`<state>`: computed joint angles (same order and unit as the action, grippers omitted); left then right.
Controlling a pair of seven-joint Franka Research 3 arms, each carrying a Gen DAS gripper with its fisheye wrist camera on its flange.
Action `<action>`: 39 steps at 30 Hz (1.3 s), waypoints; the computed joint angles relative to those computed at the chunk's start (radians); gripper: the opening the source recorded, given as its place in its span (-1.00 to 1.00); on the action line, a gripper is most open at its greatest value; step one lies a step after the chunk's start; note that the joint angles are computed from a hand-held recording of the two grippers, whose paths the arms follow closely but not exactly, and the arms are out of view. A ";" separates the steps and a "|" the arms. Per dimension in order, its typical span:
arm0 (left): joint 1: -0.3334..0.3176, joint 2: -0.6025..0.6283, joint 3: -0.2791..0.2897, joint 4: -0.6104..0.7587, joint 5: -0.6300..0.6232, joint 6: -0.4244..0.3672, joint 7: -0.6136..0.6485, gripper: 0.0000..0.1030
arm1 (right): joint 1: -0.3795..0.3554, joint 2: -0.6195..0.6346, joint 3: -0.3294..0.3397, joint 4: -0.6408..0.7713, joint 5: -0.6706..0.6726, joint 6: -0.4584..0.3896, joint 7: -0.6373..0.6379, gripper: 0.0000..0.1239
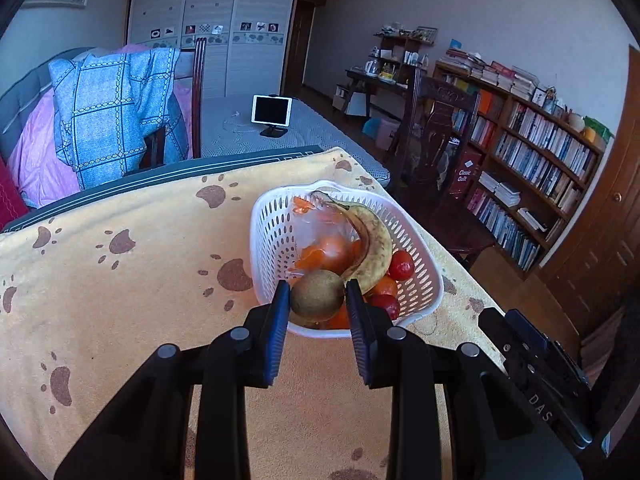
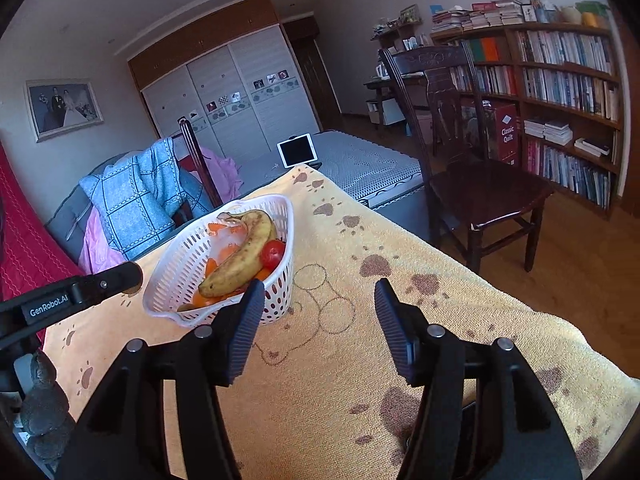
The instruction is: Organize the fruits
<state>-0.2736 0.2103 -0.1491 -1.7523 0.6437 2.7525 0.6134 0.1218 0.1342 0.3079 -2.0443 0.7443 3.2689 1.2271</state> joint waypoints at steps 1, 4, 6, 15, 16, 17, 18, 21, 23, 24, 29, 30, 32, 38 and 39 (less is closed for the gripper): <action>0.003 0.019 -0.004 0.021 -0.014 -0.005 0.017 -0.44 | -0.015 0.002 0.018 0.002 0.010 -0.001 -0.016 0.03; 0.004 0.064 -0.008 0.068 -0.050 -0.021 0.054 -0.43 | 0.002 0.009 -0.004 0.009 0.006 -0.023 -0.015 0.03; 0.007 0.085 -0.010 0.086 -0.080 -0.022 0.080 -0.44 | 0.024 0.014 -0.032 0.016 -0.002 -0.043 -0.003 0.03; 0.011 0.098 0.011 0.075 -0.139 0.001 0.079 -0.34 | 0.064 0.021 -0.073 0.031 0.028 -0.078 -0.029 0.03; 0.007 0.091 0.017 0.067 -0.130 0.005 0.071 -0.33 | 0.064 0.022 -0.073 0.034 0.034 -0.083 -0.038 0.03; 0.004 0.084 0.021 0.060 -0.119 0.009 0.062 -0.29 | 0.064 0.023 -0.072 0.037 0.041 -0.089 -0.048 0.03; 0.004 0.076 0.023 0.051 -0.112 0.016 0.054 -0.25 | 0.062 0.023 -0.068 0.039 0.053 -0.094 -0.062 0.04; -0.004 0.043 0.041 0.019 -0.069 0.030 -0.008 0.03 | 0.074 0.022 -0.080 0.041 0.063 -0.107 -0.077 0.04; 0.000 0.018 0.045 -0.010 -0.041 0.045 -0.049 0.04 | 0.082 0.020 -0.089 0.041 0.069 -0.116 -0.082 0.04; 0.004 0.007 0.044 -0.023 -0.034 0.048 -0.064 0.04 | 0.087 0.019 -0.093 0.041 0.071 -0.120 -0.084 0.04; 0.004 -0.051 0.045 -0.080 0.076 0.016 -0.193 0.04 | 0.103 0.010 -0.110 0.034 0.083 -0.135 -0.096 0.05; 0.002 -0.061 0.042 -0.087 0.108 -0.006 -0.223 0.04 | 0.107 0.009 -0.114 0.034 0.082 -0.140 -0.095 0.05; -0.001 -0.082 0.035 -0.105 0.182 -0.044 -0.286 0.16 | 0.112 0.005 -0.121 0.036 0.079 -0.166 -0.099 0.06; -0.016 -0.108 -0.017 -0.116 0.345 -0.247 -0.378 0.54 | 0.135 -0.014 -0.140 0.019 0.078 -0.196 -0.122 0.09; -0.018 -0.111 -0.023 -0.121 0.367 -0.266 -0.389 0.54 | 0.138 -0.019 -0.143 0.014 0.078 -0.197 -0.124 0.19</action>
